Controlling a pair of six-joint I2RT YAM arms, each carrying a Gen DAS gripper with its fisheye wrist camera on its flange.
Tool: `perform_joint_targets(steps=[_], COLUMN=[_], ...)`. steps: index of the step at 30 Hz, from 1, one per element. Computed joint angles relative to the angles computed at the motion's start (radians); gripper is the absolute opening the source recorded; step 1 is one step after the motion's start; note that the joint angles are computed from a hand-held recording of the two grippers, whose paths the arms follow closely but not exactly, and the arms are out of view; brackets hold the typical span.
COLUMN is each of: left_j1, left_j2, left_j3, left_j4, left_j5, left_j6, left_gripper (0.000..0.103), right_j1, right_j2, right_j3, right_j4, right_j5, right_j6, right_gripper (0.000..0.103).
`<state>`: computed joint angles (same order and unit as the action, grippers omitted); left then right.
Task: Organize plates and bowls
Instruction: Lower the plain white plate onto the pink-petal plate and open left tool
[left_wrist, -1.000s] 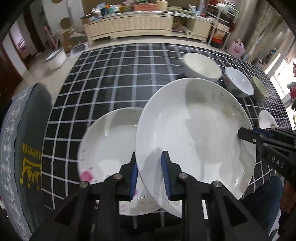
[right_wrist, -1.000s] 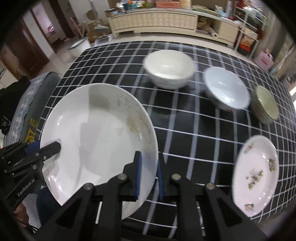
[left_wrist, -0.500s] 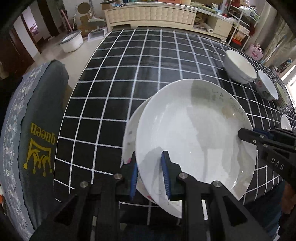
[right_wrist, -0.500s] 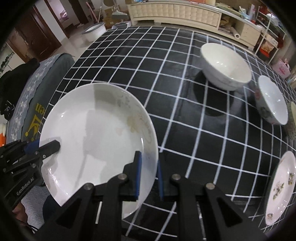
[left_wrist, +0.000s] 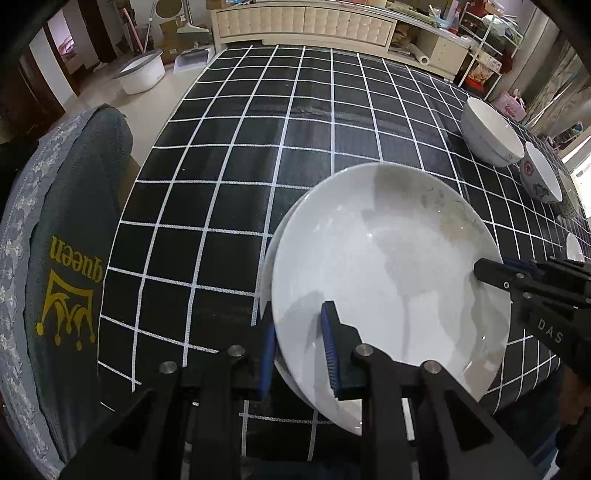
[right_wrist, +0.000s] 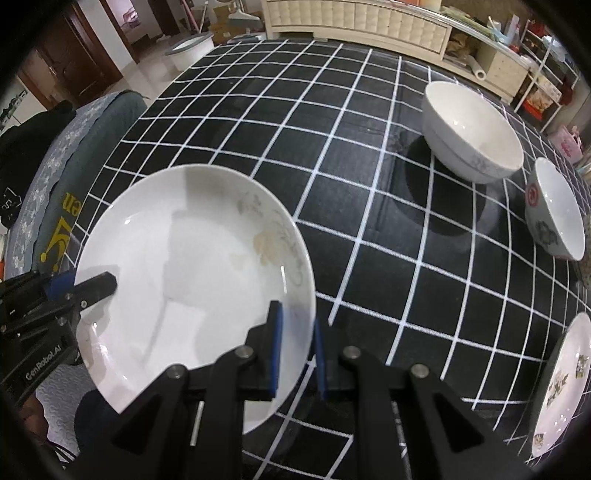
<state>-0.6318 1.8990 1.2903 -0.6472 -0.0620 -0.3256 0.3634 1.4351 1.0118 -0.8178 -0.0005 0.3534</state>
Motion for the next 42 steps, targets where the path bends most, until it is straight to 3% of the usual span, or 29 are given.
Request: perform_joint_targets(steps=[12, 14, 16, 18, 20, 23, 25, 27, 34, 42], left_j1=[0.015, 0.02, -0.001, -0.014, -0.004, 0.012, 0.007, -0.006, -0.081, -0.21], left_j2=[-0.021, -0.034, -0.019, -0.011, -0.019, -0.054, -0.077, -0.095, -0.175, -0.222], left_j3=[-0.016, -0.029, -0.005, 0.003, -0.007, -0.037, -0.048, -0.048, -0.044, 0.019], left_j4=[0.001, 0.012, -0.026, -0.044, -0.046, -0.034, -0.037, -0.046, -0.06, -0.09], left_j5=[0.042, 0.062, -0.013, -0.07, -0.053, -0.026, -0.031, -0.041, -0.061, -0.127], left_j6=[-0.027, -0.028, -0.027, -0.022, -0.029, -0.05, -0.055, -0.06, -0.085, -0.125], left_gripper=[0.025, 0.038, 0.054, 0.055, 0.055, 0.055, 0.055, 0.055, 0.055, 0.055], right_j1=[0.001, -0.007, -0.015, -0.005, -0.006, -0.003, -0.002, 0.0, 0.007, -0.06], right_j2=[-0.008, -0.008, -0.021, -0.017, -0.014, -0.017, -0.039, -0.064, -0.18, -0.374], right_j3=[-0.013, -0.015, -0.019, -0.015, -0.022, -0.031, -0.046, -0.047, -0.019, 0.024], right_j4=[0.006, 0.007, 0.017, 0.009, 0.011, 0.003, 0.005, -0.004, -0.098, -0.262], right_j5=[-0.01, -0.02, -0.029, 0.003, -0.007, -0.004, 0.002, 0.01, 0.052, 0.09], right_j6=[-0.003, -0.004, 0.001, 0.005, 0.008, 0.02, 0.033, 0.04, 0.062, 0.041], right_gripper=[0.019, 0.019, 0.021, 0.021, 0.022, 0.035, 0.053, 0.058, 0.071, 0.071])
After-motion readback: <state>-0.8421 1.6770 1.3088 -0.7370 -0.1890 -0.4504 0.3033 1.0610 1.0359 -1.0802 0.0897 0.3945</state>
